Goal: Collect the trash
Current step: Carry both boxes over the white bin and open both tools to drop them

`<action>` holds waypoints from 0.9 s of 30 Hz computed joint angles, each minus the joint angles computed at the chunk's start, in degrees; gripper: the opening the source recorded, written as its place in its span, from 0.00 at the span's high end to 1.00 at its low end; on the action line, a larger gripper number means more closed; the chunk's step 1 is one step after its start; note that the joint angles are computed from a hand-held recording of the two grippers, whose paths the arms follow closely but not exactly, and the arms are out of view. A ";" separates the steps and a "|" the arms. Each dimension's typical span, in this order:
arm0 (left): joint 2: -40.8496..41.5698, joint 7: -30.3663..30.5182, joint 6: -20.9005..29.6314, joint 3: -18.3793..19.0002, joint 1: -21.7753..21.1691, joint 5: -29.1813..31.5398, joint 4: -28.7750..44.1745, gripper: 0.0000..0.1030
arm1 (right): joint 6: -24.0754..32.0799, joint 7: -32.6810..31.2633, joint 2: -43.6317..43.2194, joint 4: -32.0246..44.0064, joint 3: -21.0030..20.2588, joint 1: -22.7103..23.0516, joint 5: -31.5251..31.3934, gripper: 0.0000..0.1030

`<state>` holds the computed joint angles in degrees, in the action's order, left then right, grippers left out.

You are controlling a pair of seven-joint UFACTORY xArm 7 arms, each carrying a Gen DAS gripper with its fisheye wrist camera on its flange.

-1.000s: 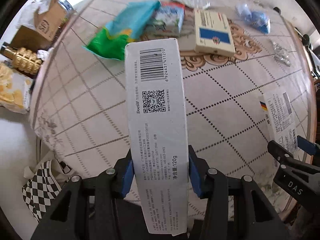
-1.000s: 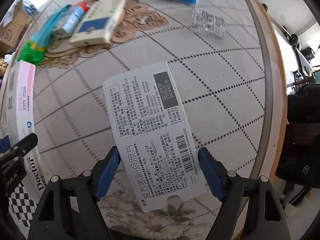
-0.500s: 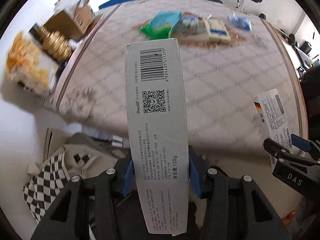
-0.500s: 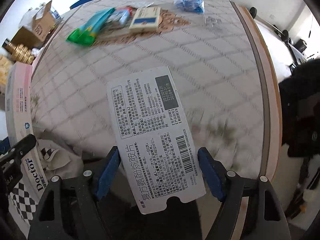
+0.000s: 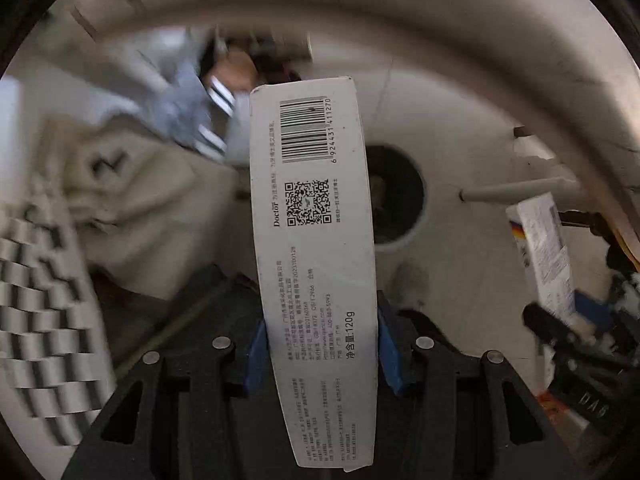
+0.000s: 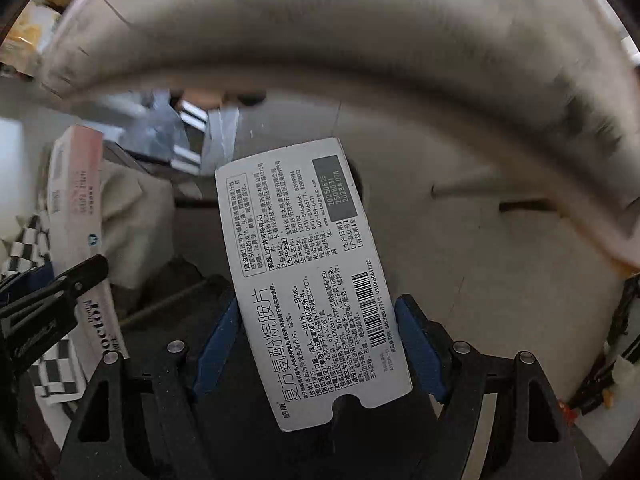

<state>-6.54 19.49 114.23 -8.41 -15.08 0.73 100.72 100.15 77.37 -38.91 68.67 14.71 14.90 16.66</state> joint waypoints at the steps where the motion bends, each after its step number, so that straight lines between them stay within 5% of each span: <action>1: -0.62 -0.29 -1.02 0.23 0.08 -1.38 -3.89 0.58 | -2.21 0.02 -2.45 -5.28 0.05 0.29 1.15 0.23; 8: 1.94 -3.32 -16.04 -0.58 -1.36 -8.05 -25.94 0.58 | -14.91 -0.39 -15.23 -33.35 -0.55 1.81 5.78 0.23; 15: 18.75 -6.68 -23.94 -1.24 -3.44 -12.51 -25.51 0.55 | -33.13 -4.54 -17.16 -53.84 -2.88 3.65 7.41 0.23; 16: 20.26 -7.05 -24.24 -1.19 -3.51 -12.57 -24.83 0.50 | -35.85 -5.19 -16.40 -55.56 -3.50 3.80 7.34 0.23; 19: 22.55 -7.76 -25.88 -0.63 -2.25 -15.88 -24.13 0.01 | -47.37 -7.29 -13.83 -61.00 -5.35 5.99 9.86 0.23; 23: 21.48 -8.15 -26.68 0.09 -0.80 -15.82 -24.31 0.00 | -59.75 -9.65 -9.74 -64.51 -7.88 9.42 11.69 0.16; 24: 20.20 -7.65 -27.63 0.29 -0.59 -14.62 -25.06 0.00 | -61.42 -9.61 -9.16 -64.89 -8.20 10.03 11.70 0.00; 27: 14.18 -7.96 -32.57 0.73 -0.55 -10.32 -29.53 0.00 | -61.06 -8.08 -8.19 -64.01 -7.73 10.18 8.94 0.00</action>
<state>7.64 11.53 81.66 -7.67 -15.63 -9.59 71.19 39.10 69.29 -47.09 4.67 6.98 25.07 25.60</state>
